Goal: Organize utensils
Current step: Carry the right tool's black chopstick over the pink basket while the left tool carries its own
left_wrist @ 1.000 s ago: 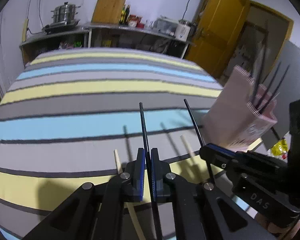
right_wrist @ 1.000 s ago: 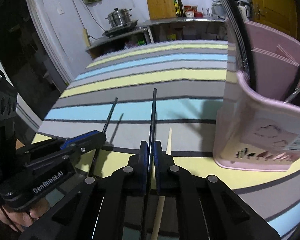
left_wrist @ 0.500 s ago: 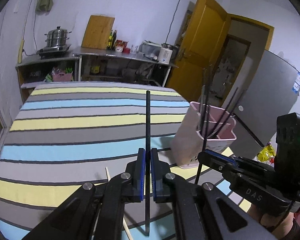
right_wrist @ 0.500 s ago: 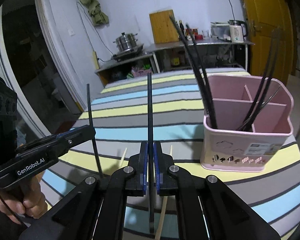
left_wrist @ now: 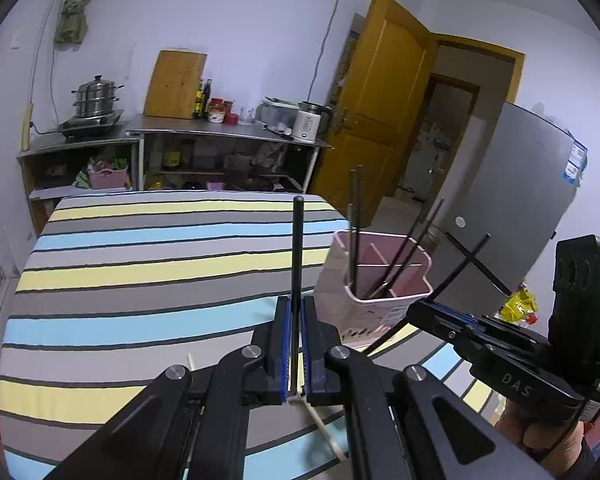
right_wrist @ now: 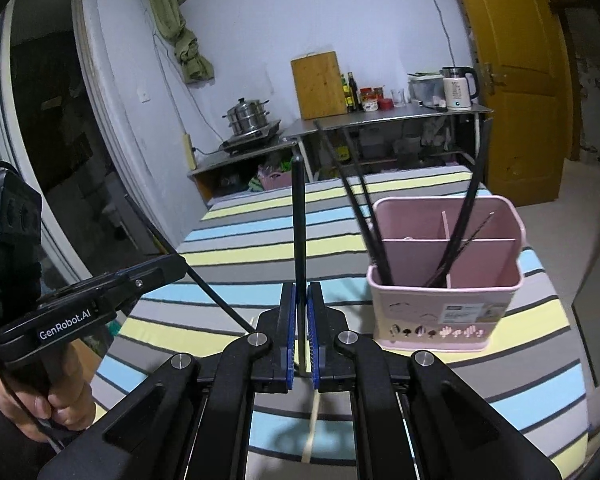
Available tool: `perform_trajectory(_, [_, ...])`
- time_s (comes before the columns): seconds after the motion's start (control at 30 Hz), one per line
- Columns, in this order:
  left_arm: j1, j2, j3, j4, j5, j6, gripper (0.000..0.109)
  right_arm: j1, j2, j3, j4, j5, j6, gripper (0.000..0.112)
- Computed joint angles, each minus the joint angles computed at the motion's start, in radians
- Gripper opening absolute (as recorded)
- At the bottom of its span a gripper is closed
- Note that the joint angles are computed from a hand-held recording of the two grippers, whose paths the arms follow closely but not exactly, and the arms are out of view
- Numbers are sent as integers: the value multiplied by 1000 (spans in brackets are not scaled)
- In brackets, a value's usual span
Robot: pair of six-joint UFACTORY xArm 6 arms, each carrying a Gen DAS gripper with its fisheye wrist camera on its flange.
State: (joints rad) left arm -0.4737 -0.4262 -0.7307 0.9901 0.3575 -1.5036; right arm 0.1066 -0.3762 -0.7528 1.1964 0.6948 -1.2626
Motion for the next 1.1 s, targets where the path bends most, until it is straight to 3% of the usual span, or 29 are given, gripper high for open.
perform_trajectory(0.5, [-7,123,-108,-126,-91,119,4,-101,-15,-7,4,29,7,6])
perform_trajectory(0.77, [5,185,-231,-138,-126,163,4,-151,15,-88,51,36,-2,6])
perform_trajectory(1.1, [44,288,-398,-120,-144,184,4,-146,85,-221,120,-12,-11,6])
